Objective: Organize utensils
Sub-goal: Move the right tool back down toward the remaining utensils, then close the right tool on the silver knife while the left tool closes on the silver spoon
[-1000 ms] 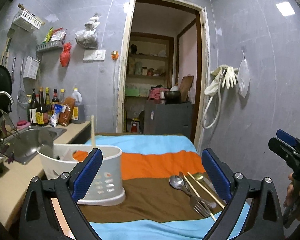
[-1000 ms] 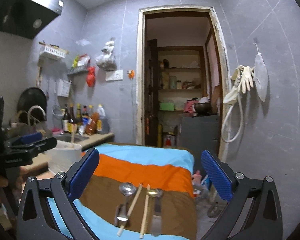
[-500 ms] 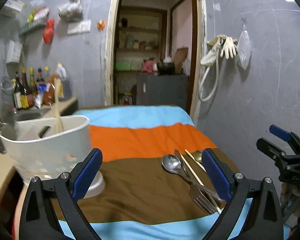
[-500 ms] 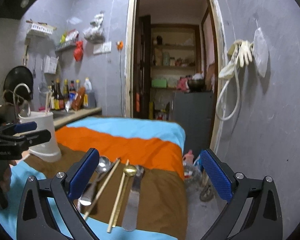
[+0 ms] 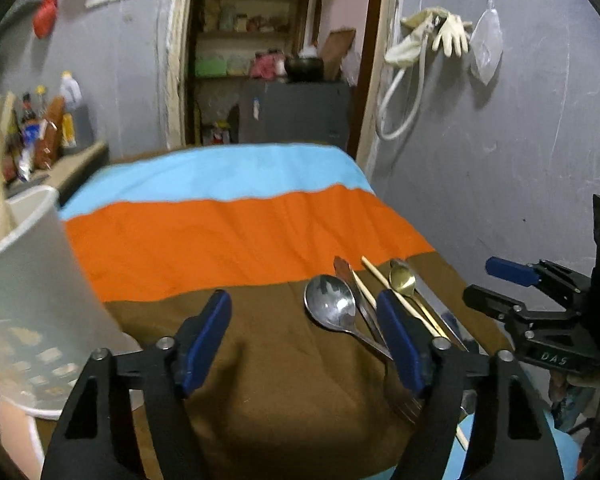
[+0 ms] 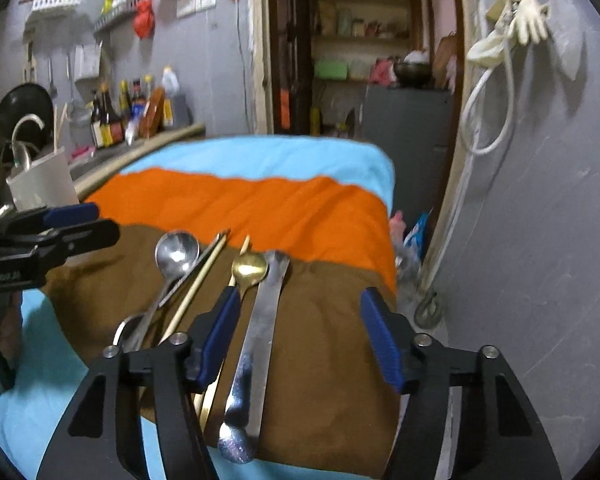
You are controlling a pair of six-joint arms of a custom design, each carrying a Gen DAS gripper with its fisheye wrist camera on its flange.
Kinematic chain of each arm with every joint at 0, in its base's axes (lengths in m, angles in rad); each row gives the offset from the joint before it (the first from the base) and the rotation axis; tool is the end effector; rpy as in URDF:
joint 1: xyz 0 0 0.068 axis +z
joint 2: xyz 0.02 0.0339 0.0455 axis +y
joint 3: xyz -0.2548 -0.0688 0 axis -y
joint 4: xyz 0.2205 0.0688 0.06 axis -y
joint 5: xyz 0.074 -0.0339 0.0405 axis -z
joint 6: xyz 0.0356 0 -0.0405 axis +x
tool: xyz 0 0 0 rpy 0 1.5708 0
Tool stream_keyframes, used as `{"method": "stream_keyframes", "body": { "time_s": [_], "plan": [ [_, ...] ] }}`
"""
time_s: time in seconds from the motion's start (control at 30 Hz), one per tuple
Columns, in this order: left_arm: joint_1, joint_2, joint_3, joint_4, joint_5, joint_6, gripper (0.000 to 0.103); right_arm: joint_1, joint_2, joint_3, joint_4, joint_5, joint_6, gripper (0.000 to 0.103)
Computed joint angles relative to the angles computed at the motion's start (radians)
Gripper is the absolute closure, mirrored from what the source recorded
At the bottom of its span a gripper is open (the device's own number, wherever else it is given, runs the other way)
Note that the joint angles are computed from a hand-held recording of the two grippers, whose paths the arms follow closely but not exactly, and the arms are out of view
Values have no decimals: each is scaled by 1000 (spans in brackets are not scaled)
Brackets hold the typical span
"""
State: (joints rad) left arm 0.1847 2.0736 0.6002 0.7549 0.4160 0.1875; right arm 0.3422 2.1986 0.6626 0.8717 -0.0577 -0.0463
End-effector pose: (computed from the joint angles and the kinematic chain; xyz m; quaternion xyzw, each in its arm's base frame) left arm 0.3016 0.0417 0.0530 0.0866 0.8908 -0.1100 0.4323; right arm 0.3041 0.1105 0.0339 -0.1859 0.8793 0.0902 0.4291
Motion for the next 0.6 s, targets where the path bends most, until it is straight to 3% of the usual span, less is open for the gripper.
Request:
{"method": "stream_keyframes", "body": {
  "time_s": [0.23, 0.43, 0.6],
  "plan": [
    [21, 68, 210, -301, 69, 11, 62, 8, 34, 144, -217, -9, -28, 59],
    [30, 143, 379, -509, 130, 27, 73, 26, 51, 206, -302, 5, -51, 59],
    [51, 179, 473, -603, 184, 27, 78, 33, 62, 266, -379, 9, -50, 59]
  ]
}}
